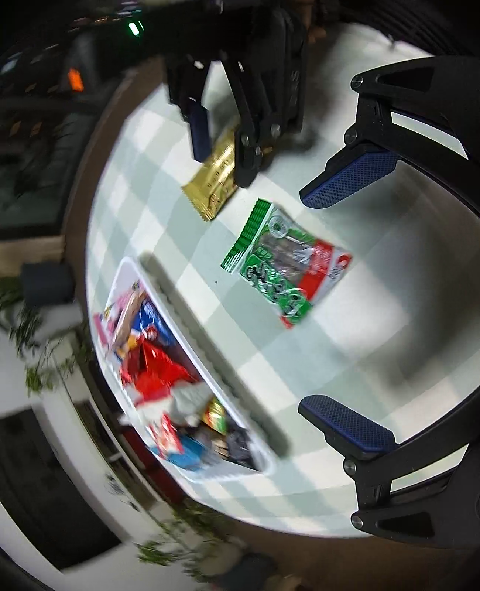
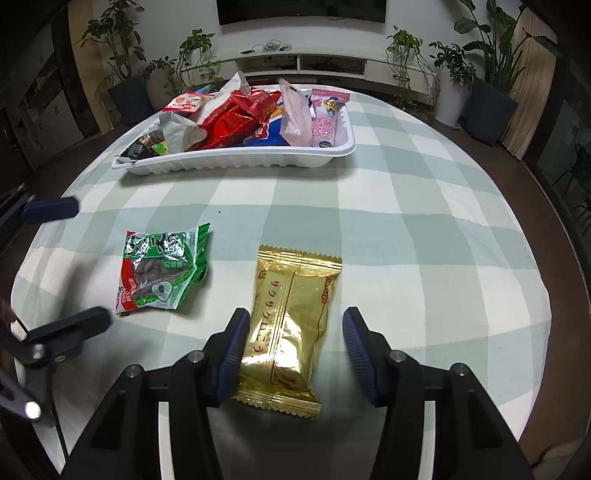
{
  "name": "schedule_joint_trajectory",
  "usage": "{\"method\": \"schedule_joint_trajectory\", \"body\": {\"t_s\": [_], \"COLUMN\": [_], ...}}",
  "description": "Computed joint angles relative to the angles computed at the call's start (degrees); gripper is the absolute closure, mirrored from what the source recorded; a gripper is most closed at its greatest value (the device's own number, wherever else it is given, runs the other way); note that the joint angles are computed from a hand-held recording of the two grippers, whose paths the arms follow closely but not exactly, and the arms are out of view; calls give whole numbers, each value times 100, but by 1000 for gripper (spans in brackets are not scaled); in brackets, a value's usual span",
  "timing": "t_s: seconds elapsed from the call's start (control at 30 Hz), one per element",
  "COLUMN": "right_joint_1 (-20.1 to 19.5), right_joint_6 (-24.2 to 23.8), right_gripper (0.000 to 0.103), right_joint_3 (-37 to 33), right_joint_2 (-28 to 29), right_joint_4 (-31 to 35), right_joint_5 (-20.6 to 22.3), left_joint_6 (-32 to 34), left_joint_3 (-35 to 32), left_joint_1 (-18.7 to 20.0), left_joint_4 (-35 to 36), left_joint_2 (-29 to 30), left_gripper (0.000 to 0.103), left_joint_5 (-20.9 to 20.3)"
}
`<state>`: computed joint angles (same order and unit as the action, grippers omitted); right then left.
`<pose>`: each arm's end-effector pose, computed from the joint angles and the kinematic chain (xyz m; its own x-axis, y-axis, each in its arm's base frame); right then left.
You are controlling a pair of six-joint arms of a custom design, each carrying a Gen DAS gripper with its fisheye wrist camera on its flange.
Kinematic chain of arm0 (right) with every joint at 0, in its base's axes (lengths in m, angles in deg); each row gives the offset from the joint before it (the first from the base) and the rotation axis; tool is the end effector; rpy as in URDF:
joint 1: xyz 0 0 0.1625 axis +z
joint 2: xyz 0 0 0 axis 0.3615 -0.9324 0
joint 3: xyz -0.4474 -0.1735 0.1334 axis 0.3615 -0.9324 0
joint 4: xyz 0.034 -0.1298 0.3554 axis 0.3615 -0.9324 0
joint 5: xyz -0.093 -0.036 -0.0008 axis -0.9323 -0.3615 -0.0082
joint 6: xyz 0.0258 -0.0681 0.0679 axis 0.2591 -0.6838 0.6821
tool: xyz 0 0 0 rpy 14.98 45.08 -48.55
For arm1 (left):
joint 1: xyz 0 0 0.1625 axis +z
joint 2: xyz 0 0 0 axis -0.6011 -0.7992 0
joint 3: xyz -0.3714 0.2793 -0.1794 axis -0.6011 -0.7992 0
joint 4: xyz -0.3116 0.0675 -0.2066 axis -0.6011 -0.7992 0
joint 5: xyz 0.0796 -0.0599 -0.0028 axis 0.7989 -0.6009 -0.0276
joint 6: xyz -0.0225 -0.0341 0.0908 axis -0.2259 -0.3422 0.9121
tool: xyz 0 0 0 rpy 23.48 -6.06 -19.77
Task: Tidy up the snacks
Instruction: 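Move both tools back over the green and gold packets, then grasp the green seaweed packet with the left gripper while the right grasps the gold packet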
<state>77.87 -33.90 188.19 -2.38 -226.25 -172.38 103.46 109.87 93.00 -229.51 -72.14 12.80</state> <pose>0.1557 -0.5308 -0.0312 -0.7358 0.0035 0.6772 -0.3977 0.8071 -0.4363 -0.1363 -0.5486 0.1549 -0.3365 0.7105 -0.6180 0.8545 0.5061 0.1166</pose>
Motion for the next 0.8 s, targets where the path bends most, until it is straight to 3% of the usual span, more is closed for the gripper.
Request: {"method": "schedule_joint_trajectory", "body": {"t_s": [0.17, 0.53, 0.8], "right_joint_1": [-36, -58, -55], "right_joint_6": [-56, -119, -134], "right_gripper": [45, 41, 41], "right_joint_3": [38, 74, 67], "right_joint_2": [-10, 1, 8], "right_joint_4": [-62, -144, -153], "right_joint_5": [152, 271, 257], "left_joint_6": [474, 359, -126], "left_joint_3": [-376, -874, -1242], "left_joint_1": [-20, 141, 360], "left_joint_4": [407, 1122, 1993], "left_joint_2": [373, 645, 526], "left_gripper": [0, 1, 25], "left_joint_5": [218, 241, -349]}}
